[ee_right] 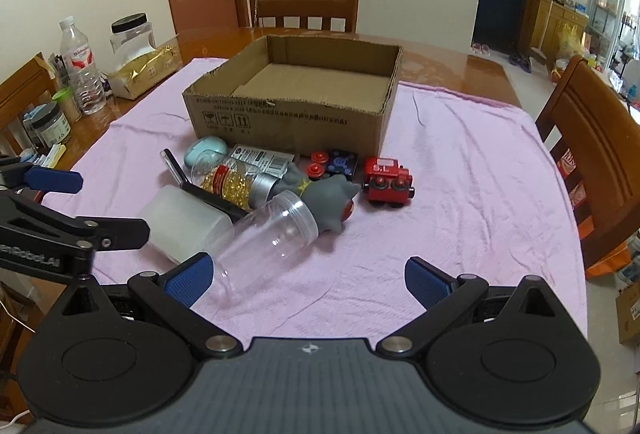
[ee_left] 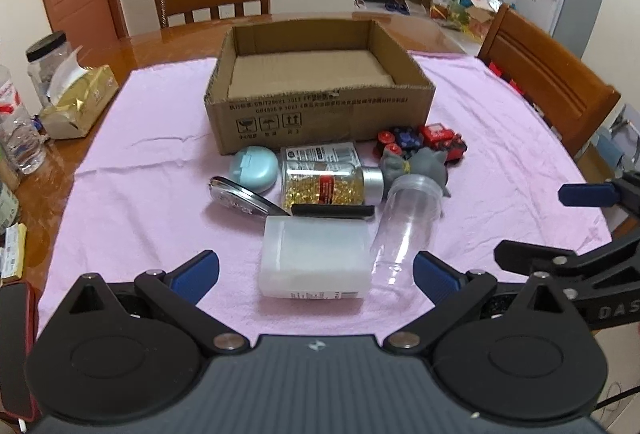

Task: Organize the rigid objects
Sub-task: 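Move left tool toward white plastic box while right tool approaches clear plastic jar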

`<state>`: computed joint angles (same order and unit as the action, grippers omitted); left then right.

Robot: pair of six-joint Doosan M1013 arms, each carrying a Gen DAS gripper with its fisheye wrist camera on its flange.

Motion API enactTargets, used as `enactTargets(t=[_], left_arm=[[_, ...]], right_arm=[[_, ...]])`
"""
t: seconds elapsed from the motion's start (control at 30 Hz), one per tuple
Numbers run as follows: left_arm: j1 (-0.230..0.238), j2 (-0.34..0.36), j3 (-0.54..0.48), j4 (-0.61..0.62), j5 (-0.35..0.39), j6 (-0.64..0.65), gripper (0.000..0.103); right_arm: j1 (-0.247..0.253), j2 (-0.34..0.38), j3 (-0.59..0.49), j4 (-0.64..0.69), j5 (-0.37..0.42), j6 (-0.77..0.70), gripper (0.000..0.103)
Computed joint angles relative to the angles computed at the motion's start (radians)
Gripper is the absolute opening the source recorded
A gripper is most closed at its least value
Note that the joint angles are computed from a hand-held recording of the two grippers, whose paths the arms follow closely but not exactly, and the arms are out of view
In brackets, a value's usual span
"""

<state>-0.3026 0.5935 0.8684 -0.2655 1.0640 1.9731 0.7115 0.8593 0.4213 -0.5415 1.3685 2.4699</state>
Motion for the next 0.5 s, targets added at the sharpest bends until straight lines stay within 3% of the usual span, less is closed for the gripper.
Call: enactTargets(t=[0.17, 0.5], left_arm=[[-0.002, 0.051, -0.057, 0.010, 0.052, -0.014, 0.102], [-0.015, 0.115, -0.123, 0.039, 0.087, -0.017, 0.102]], right_arm=[[-0.001, 0.013, -0.018, 0.009, 0.023, 0.021, 0.103], [-0.007, 0.046, -0.078, 0.040, 0.085, 0.008, 0.103]])
